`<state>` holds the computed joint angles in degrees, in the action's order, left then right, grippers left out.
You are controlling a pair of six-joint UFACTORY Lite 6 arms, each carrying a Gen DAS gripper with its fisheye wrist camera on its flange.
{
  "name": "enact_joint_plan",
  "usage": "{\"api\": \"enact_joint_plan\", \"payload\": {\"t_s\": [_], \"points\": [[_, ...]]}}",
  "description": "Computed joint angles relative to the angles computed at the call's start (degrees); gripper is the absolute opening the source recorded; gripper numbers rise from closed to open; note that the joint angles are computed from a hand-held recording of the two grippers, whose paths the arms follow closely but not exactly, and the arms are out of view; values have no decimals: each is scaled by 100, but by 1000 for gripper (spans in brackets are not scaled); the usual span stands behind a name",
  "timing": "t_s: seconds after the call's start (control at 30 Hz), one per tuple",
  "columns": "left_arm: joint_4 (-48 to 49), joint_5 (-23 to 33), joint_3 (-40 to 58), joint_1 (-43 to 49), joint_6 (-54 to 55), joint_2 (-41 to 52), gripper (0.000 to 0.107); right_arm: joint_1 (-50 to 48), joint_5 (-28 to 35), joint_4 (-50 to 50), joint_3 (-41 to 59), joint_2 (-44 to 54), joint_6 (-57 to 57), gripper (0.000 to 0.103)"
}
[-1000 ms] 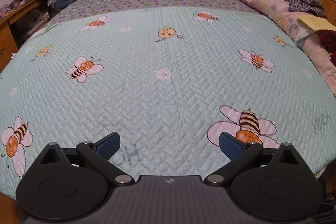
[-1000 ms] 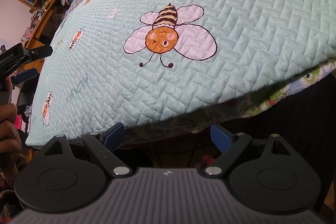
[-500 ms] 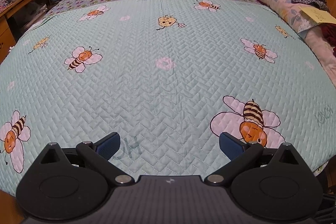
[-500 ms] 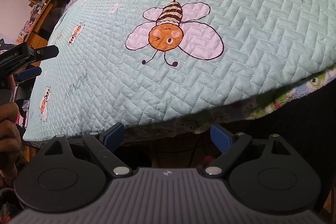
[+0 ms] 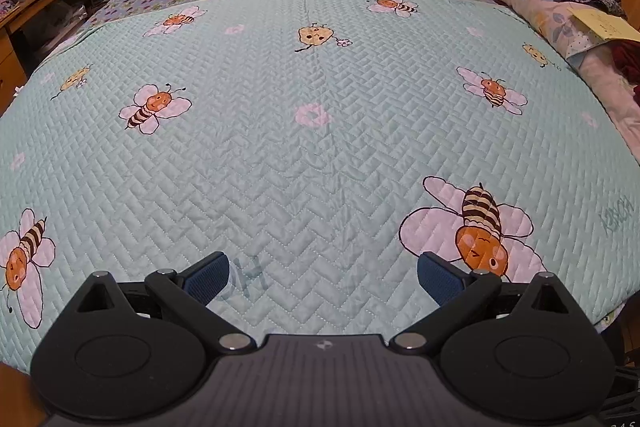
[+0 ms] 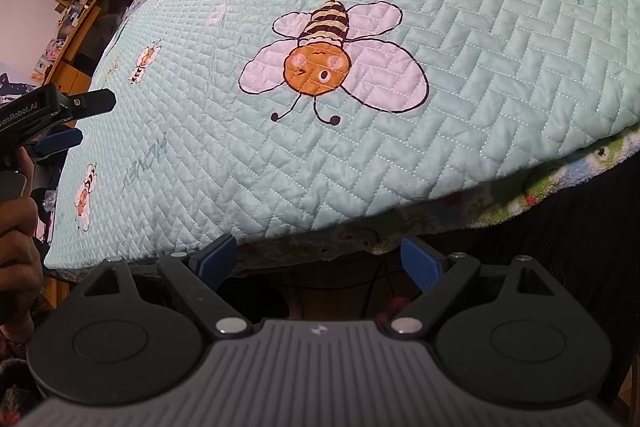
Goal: Fold clothes
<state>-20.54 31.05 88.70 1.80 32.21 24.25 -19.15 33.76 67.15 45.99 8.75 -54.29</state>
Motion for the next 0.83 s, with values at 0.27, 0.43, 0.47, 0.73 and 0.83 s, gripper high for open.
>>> {"api": "enact_joint_plan", "payload": {"t_s": [0.27, 0.43, 0.47, 0.73, 0.83], "points": [[205, -350, -367, -114, -82, -306, 101, -32, 8, 88, -51, -21, -77, 89], [426, -364, -378, -167, -257, -288, 100, -41, 13, 104, -57, -14, -88, 89], [439, -380, -393, -169, -265, -289, 100, -41, 13, 104, -57, -14, -88, 89], [574, -473, -473, -176, -368, -317, 100, -23, 4, 49, -52, -15, -18, 89], [378, -525, -535, -146, -187, -342, 100, 4, -12, 32, -45, -1, 4, 89]]}}
